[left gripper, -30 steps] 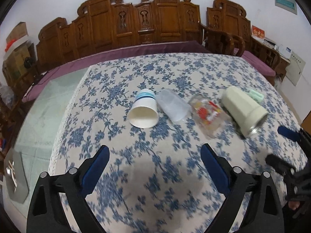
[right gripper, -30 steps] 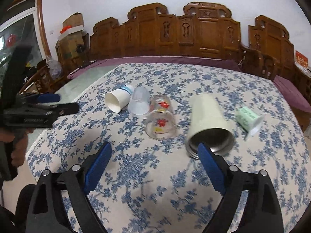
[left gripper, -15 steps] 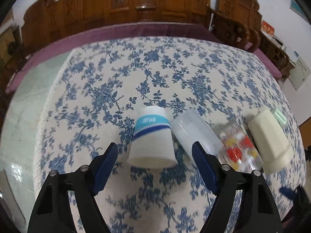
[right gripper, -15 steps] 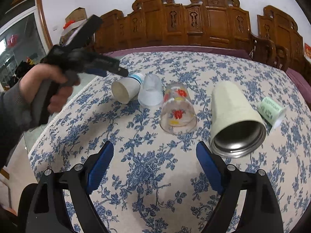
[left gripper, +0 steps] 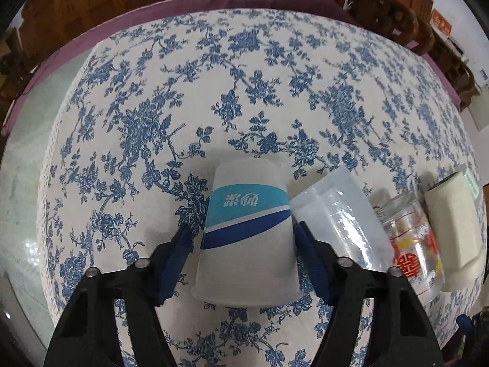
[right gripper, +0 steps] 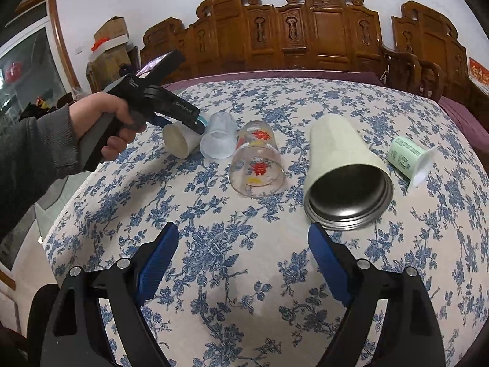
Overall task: Flip cup upside down
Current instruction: 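Close the left tool around the white paper cup and lift it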
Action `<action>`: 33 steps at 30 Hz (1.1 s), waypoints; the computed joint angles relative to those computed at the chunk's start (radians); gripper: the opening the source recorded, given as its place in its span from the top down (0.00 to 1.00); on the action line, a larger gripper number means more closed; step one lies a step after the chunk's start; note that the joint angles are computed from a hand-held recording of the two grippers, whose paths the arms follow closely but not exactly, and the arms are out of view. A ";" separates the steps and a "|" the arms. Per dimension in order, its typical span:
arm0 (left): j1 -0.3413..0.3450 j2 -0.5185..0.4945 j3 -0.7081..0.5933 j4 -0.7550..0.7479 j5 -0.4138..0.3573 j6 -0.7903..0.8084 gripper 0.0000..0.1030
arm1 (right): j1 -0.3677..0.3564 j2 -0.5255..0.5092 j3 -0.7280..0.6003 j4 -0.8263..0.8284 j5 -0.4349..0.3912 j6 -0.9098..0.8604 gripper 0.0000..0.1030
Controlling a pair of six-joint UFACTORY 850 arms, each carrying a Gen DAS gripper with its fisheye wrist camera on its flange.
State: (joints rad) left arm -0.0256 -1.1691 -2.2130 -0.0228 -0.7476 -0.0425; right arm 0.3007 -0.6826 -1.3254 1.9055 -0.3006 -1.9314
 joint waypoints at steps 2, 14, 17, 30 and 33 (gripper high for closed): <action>-0.002 0.007 0.011 0.001 0.002 -0.004 0.45 | -0.003 0.003 0.005 0.003 0.003 -0.004 0.14; -0.023 0.303 0.456 0.007 0.225 0.018 0.47 | -0.027 0.075 0.099 0.156 -0.001 -0.139 0.14; -0.037 0.382 0.573 -0.020 0.285 0.047 0.47 | -0.035 0.102 0.138 0.223 -0.001 -0.203 0.14; -0.157 0.601 0.921 -0.297 0.497 0.261 0.46 | -0.075 0.203 0.278 0.453 -0.016 -0.427 0.14; -0.188 0.616 0.967 -0.336 0.536 0.282 0.46 | -0.082 0.217 0.299 0.485 -0.018 -0.461 0.14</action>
State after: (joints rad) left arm -0.2136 -0.5533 -1.2459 -0.3589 -0.2114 0.2395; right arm 0.2190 -0.4658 -1.0266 2.3900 -0.3186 -2.3923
